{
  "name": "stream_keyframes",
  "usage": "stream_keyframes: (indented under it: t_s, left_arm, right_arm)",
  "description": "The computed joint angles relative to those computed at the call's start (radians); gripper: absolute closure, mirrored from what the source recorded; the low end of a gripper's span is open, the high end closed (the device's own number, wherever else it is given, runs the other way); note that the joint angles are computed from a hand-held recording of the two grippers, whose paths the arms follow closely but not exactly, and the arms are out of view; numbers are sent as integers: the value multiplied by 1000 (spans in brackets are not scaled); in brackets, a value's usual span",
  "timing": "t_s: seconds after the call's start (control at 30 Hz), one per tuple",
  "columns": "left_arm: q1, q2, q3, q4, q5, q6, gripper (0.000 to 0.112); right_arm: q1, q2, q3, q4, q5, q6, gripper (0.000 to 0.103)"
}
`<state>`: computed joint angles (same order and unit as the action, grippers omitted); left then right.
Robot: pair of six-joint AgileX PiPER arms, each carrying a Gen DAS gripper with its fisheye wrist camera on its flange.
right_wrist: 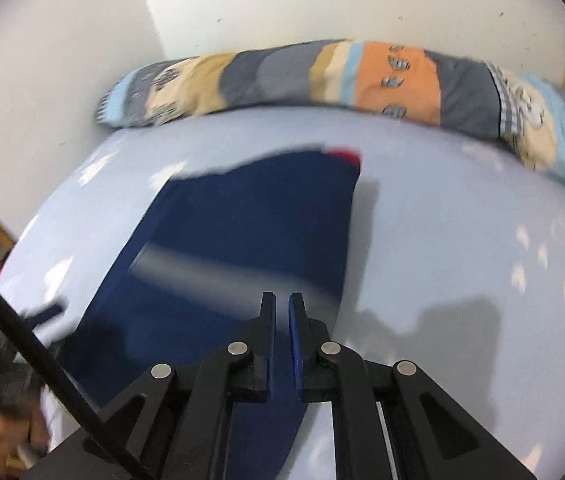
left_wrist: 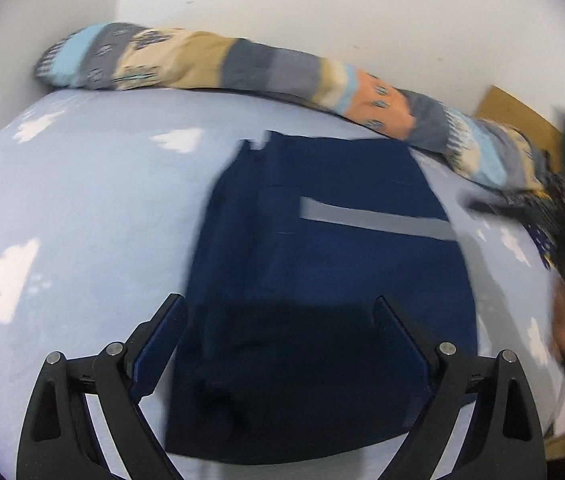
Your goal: Fold large clothes
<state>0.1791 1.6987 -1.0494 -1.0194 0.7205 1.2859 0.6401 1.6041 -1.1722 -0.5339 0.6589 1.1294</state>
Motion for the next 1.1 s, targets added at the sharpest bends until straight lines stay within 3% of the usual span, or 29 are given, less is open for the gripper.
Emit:
stream_keyframes:
  t_s: [0.07,0.2,0.23,0.3,0.4,0.47,0.6,0.7,0.77,0.8,0.9,0.93,1.0,1.03,1.07,1.1]
  left_arm:
    - [-28,-4,17,17,-14,24,18]
    - [-126,21,30,261,-194,-130,18]
    - [-121,45,18,303,-204,-168,18]
    - [-79,78,-29,317,-126,-220,16]
    - [-65,84,-51,333,-123,-261,16]
    - [-55,62,-34,289,-123,-211,17]
    - [-35,5,5,149,-74,-64,17]
    - [-87,22,0,247,-108,-158,17]
    - [-133,56,-2,374,-160,-263,15]
    - [-138,56,8,378,-180,-277,12]
    - [-95,41,-9,340,-107,-259,13]
    - [-70,31,-9,301,-84,-218,13]
    - [-16,23,-27,261,-49,-190,13]
    - [24,38,-57,254,-17,-208,13]
    - [54,65,-94,253,20,-236,13]
    - [96,111,-151,259,93,-282,13]
  right_arm:
    - [-69,88,-103,34,1,-85,95]
    - [-187,307,-322,88,5,-196,95]
    - [-210,356,-375,125,19,-236,94]
    - [-240,481,-479,247,61,-350,91]
    - [-202,592,-637,182,208,-434,92]
    - [-207,569,-645,204,225,-448,91]
    - [-174,293,-340,205,18,-367,90]
    - [-114,185,-157,275,-81,-386,88]
    - [-51,228,-118,233,-81,-352,86]
    - [-14,251,-137,175,-30,-339,86]
    - [-17,231,-162,242,23,-336,86]
    - [-39,187,-134,316,-5,-368,82]
    - [-39,46,-26,344,-78,-343,57]
    - [-35,15,2,333,-79,-323,31]
    - [-42,-36,63,361,-105,-318,15]
    - [-57,-83,136,430,-160,-340,14]
